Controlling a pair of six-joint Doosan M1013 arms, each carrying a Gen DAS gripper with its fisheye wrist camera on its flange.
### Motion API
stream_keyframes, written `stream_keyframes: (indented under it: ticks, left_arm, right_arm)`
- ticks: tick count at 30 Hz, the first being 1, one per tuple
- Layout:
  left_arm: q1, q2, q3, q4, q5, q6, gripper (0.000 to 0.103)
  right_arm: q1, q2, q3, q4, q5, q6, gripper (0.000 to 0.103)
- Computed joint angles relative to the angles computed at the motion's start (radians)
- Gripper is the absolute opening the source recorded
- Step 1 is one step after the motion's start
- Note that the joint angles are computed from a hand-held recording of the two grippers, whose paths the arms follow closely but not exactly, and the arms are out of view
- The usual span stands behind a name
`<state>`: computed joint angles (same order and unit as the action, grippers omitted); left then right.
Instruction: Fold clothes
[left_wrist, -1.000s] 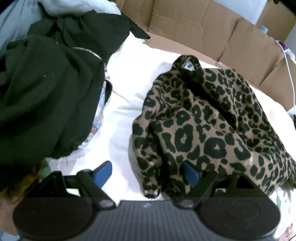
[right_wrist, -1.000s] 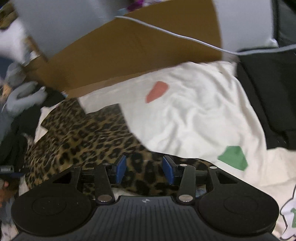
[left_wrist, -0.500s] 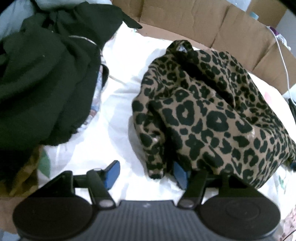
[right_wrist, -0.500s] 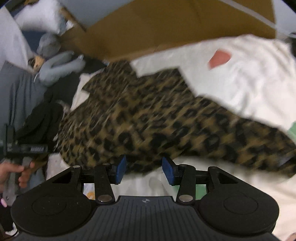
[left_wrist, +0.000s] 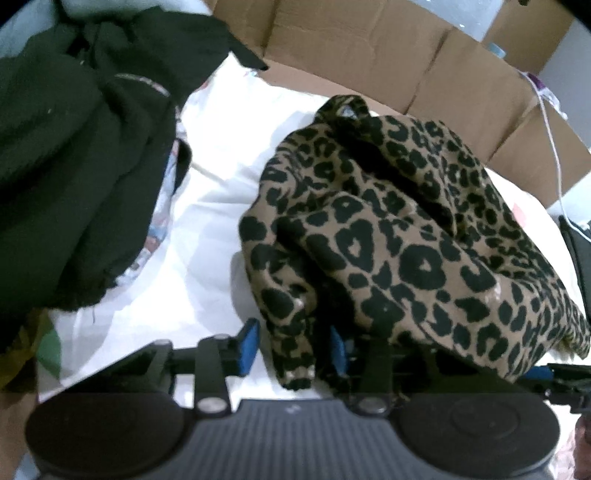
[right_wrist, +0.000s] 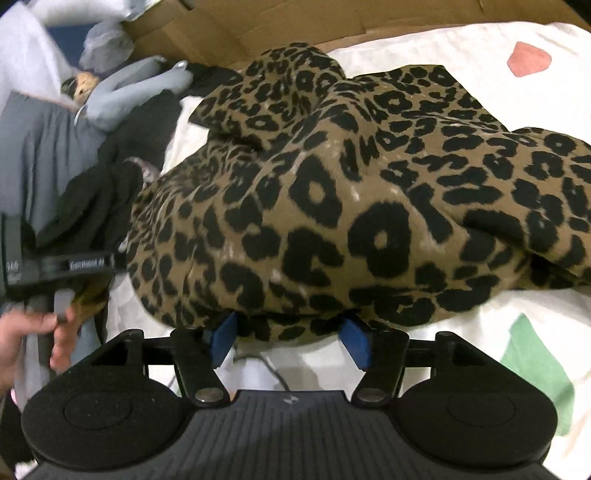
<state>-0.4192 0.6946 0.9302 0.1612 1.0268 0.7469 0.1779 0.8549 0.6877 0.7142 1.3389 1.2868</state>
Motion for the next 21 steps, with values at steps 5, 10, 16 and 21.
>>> stream_keyframes:
  ticks: [5,10,16,21]
  left_arm:
    - [0.008,-0.025,0.038,-0.044,-0.039,-0.035,0.020]
    - [0.020,-0.066,0.093,-0.079,-0.112,-0.092,0.015]
    - [0.017,-0.124,0.150,-0.090,-0.188,-0.112,0.013]
    - [0.011,-0.169,0.192,-0.112,-0.239,-0.116,0.012]
  right_arm:
    - [-0.010,0.006,-0.013,0.012,-0.034,0.033,0.000]
    - [-0.028,-0.015,0.001,0.020,-0.113,0.039,0.000]
    - [-0.039,-0.024,-0.004,-0.003,-0.142,0.039,0.000]
    - [-0.041,-0.037,0.013,0.027,-0.103,0.007,0.001]
